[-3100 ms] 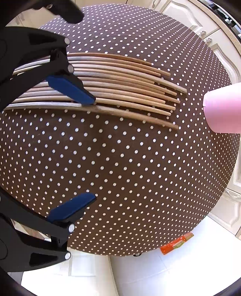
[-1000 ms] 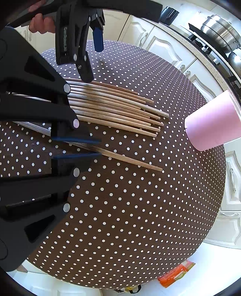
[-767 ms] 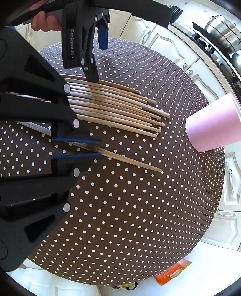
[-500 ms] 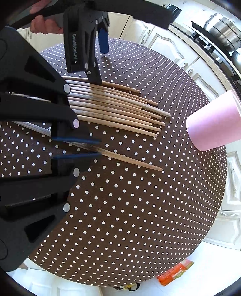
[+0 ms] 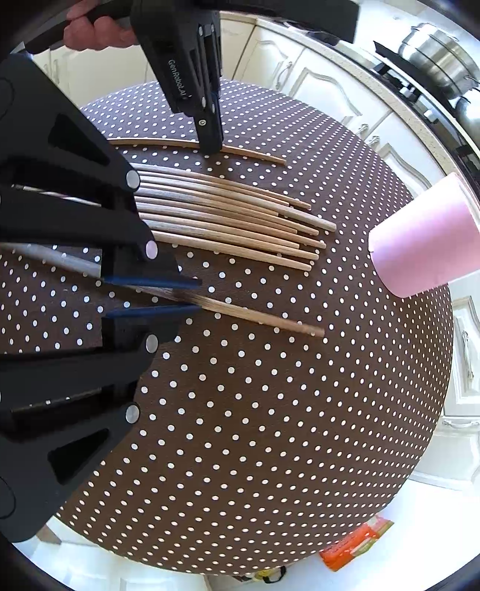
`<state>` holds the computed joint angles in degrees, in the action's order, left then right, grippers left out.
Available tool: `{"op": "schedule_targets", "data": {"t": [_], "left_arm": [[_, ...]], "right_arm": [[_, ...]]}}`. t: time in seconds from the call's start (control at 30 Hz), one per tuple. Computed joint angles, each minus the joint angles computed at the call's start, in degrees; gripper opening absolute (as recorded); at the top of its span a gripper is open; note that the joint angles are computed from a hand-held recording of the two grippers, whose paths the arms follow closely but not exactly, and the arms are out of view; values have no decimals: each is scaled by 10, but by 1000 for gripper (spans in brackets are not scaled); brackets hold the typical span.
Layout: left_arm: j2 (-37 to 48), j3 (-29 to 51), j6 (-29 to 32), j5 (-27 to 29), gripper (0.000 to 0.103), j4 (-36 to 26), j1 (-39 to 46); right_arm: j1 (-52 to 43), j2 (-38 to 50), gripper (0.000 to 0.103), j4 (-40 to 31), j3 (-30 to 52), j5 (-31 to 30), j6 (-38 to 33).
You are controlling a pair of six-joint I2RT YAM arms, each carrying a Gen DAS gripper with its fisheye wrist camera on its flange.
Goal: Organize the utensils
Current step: 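Grasp a chopstick with the left gripper while the right gripper lifts its chopstick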
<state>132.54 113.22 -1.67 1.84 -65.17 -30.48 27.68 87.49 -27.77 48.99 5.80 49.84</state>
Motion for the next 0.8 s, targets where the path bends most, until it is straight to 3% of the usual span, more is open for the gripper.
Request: {"op": "schedule_targets", "data": {"t": [0.4,0.8], "left_arm": [[-72,-93,15,-10,5,48,24],[-151,-92,40,21,5,60,54]], "right_arm": [[15,-16,7,22,-15,25,7],[33,-105,7,-45,17,126,9]]}}
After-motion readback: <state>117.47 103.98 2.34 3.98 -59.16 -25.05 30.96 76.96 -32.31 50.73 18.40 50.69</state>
